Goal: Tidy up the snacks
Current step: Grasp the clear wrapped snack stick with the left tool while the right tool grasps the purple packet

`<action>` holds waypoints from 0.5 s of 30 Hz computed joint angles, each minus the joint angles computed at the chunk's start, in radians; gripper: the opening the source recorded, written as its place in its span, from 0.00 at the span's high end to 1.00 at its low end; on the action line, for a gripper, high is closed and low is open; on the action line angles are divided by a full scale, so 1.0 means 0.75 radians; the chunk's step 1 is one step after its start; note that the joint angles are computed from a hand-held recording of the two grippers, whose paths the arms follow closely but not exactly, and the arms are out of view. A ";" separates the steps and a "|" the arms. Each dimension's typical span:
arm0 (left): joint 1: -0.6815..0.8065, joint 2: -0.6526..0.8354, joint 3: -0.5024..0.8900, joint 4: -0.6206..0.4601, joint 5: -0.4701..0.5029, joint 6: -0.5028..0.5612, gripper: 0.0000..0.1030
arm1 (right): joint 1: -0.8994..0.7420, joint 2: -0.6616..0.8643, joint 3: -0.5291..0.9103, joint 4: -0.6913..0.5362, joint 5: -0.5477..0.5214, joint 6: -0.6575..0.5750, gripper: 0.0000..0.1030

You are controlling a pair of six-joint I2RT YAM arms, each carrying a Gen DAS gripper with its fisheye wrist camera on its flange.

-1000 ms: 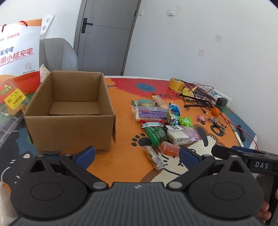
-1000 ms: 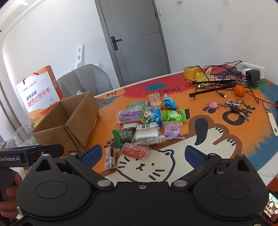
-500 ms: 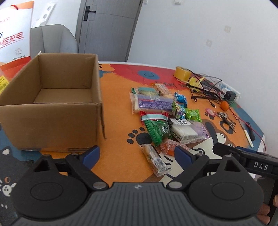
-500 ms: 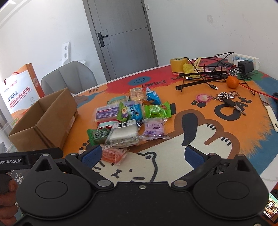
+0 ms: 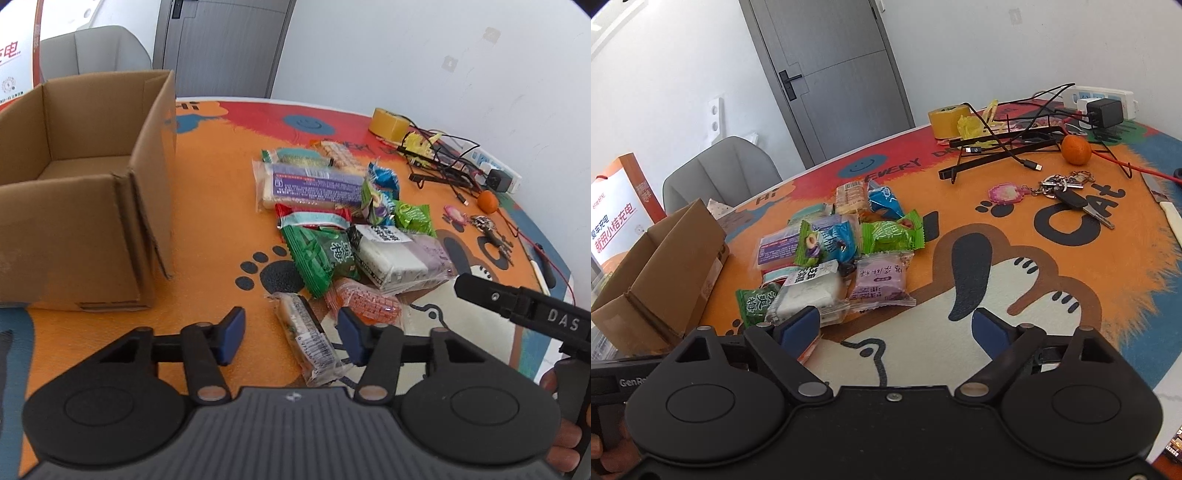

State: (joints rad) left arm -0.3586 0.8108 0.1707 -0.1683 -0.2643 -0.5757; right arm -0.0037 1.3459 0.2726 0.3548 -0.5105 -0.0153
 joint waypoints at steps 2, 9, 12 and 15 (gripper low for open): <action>-0.032 0.066 0.014 0.036 -0.049 0.015 0.51 | -0.009 0.039 0.011 0.026 -0.011 -0.004 0.13; 0.008 0.154 0.028 0.113 -0.060 0.053 0.83 | 0.001 0.184 0.072 0.100 -0.038 0.009 0.16; 0.057 0.146 0.031 0.121 -0.036 0.060 0.83 | 0.025 0.240 0.104 0.126 -0.028 0.019 0.17; 0.094 0.131 0.040 0.109 -0.022 0.080 0.83 | 0.049 0.279 0.129 0.139 -0.018 0.023 0.17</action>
